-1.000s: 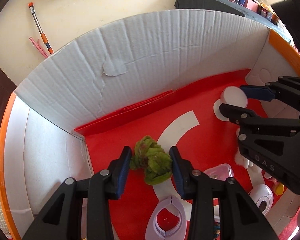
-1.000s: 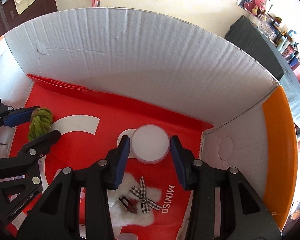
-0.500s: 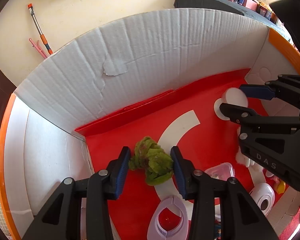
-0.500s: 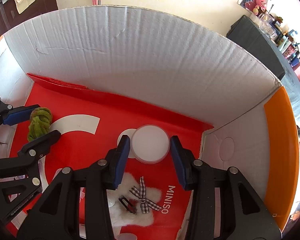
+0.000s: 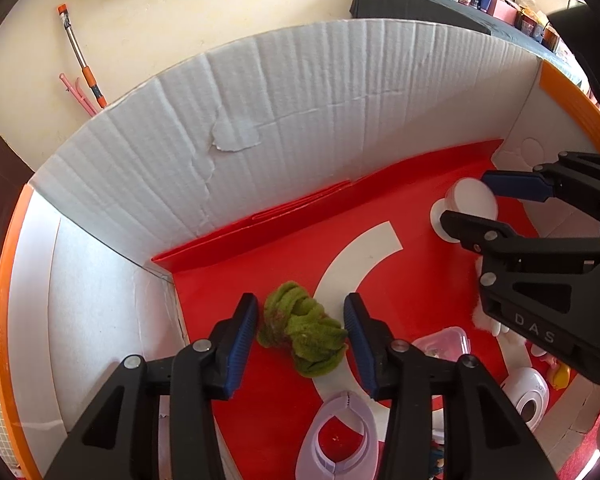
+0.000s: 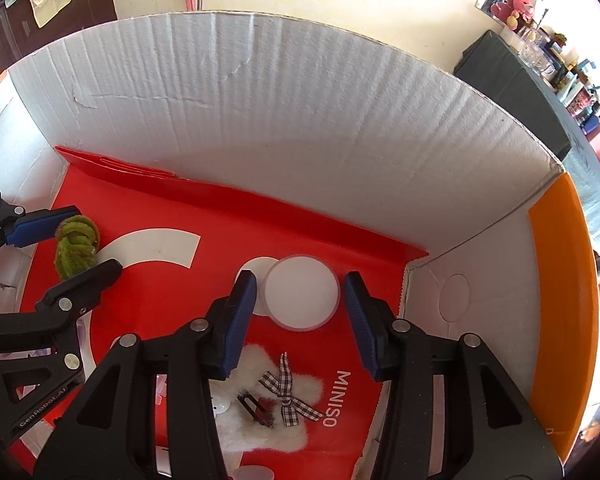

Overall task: Organize objects
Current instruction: 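Lower the green toy with left tool while right tool lowers the container onto the mat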

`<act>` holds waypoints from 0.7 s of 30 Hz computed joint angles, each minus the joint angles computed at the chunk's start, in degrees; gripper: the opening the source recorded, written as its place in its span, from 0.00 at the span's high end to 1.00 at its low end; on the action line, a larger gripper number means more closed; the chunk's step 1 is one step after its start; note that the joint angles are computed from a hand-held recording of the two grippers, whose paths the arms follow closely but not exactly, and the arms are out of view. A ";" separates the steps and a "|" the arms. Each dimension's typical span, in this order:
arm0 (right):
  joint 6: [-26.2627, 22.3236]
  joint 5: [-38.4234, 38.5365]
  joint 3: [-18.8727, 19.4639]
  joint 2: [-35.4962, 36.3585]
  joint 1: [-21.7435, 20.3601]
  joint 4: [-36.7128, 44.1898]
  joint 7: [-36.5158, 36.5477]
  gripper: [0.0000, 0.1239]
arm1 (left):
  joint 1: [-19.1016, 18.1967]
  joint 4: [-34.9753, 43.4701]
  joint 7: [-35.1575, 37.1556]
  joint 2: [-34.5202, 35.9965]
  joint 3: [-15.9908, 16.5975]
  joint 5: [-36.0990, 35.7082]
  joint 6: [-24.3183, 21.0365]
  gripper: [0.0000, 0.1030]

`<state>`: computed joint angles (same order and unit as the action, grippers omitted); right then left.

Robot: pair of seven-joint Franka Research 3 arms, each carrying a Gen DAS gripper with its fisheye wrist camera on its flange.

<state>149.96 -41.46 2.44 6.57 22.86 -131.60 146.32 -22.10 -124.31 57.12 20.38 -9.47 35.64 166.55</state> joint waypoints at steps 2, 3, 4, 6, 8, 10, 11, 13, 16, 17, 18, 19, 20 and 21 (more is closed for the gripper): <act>-0.12 -0.16 0.01 -0.10 0.06 -0.05 0.22 0.64 | 0.92 -0.12 1.37 -0.15 -0.52 -0.93 0.17 0.52; -0.19 -0.27 0.02 -0.13 0.09 -0.08 0.39 0.64 | 0.77 -0.25 1.27 -0.26 -0.31 -0.79 0.30 0.52; -0.36 -0.50 0.05 -0.16 0.17 -0.09 0.67 0.64 | 0.63 -0.38 1.15 -0.35 -0.12 -0.62 0.42 0.52; -0.84 -1.19 0.05 -0.03 0.28 0.23 1.15 0.64 | 0.23 -0.73 0.56 -0.54 0.39 0.01 0.69 0.52; -1.06 -1.69 0.12 -0.15 0.39 0.21 1.53 0.64 | 0.08 -0.92 0.16 -0.63 0.59 0.39 0.81 0.51; -1.14 -2.04 0.24 -0.31 0.47 0.16 1.92 0.64 | -0.04 -1.18 -0.34 -0.68 0.71 0.68 1.21 0.51; -1.30 -2.37 0.26 -0.46 0.49 0.14 2.13 0.64 | -0.28 -1.34 -0.82 -0.78 1.01 1.15 1.45 0.51; -1.66 -3.00 0.60 -1.05 0.76 -0.22 3.20 0.64 | -0.31 -1.71 -1.25 -1.17 1.15 1.67 1.78 0.51; -1.91 -3.17 1.27 -2.28 0.83 -1.05 3.96 0.64 | 0.20 -2.61 -1.37 -1.98 0.79 1.41 2.63 0.51; -2.07 -3.43 1.49 -2.42 0.82 -1.08 4.34 0.64 | 0.27 -2.90 -1.48 -2.27 0.78 1.43 2.92 0.51; -2.16 -3.80 1.75 -2.69 0.90 -1.28 4.91 0.64 | 0.78 -3.11 -0.98 -2.39 0.56 1.14 3.31 0.51; -2.21 -3.96 1.89 -2.84 0.82 -1.29 4.98 0.64 | 0.69 -3.41 -1.28 -2.67 0.70 1.27 3.74 0.51; -2.15 -4.31 1.81 -2.90 0.53 -1.13 4.74 0.63 | 0.48 -3.73 -1.78 -3.00 0.99 1.59 4.11 0.51; -2.25 -4.95 1.97 -3.32 0.56 -1.38 5.35 0.63 | 0.42 -4.22 -2.16 -3.47 1.20 1.87 4.61 0.51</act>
